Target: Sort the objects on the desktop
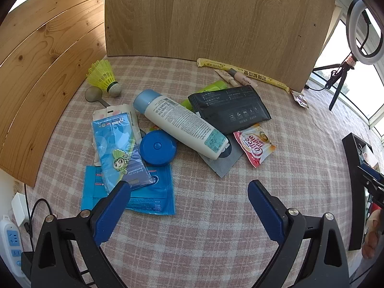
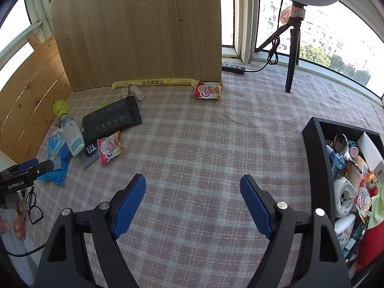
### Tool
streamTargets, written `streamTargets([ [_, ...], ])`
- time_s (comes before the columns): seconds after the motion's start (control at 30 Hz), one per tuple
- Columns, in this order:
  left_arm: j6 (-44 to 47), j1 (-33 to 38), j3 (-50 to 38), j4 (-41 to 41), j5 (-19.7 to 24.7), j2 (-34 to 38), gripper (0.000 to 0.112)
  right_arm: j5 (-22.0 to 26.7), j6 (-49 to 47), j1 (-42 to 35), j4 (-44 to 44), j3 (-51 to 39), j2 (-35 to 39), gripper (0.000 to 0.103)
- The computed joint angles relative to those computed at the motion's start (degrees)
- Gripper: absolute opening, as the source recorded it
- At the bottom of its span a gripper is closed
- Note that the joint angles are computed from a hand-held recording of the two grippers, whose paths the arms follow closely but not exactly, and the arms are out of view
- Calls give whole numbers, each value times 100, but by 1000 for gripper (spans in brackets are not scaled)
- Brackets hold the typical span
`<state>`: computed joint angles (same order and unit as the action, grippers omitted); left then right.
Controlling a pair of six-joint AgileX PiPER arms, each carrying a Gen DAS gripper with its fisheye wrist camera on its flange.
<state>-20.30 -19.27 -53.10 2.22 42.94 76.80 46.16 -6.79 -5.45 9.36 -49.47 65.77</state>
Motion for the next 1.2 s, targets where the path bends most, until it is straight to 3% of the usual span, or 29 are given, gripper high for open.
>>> streamTargets([
  [0.17, 393, 177, -931, -467, 195, 645, 90, -24, 358, 556, -110, -892, 872, 69],
  [0.37, 723, 238, -1969, -972, 452, 1681, 82, 157, -42, 771, 458, -1922, 2047, 66],
  [0.6, 979, 657, -2738, -1744, 802, 2610, 81, 546, -568, 808, 1191, -2951, 3327, 63],
  [0.83, 867, 668, -3211, -1628, 1041, 3063, 80, 774, -894, 831, 1610, -3683, 4295, 63],
  [1.2, 1131, 749, -3673, -2008, 1350, 3588, 77, 1049, -1233, 974, 1737, -4457, 5059, 63],
])
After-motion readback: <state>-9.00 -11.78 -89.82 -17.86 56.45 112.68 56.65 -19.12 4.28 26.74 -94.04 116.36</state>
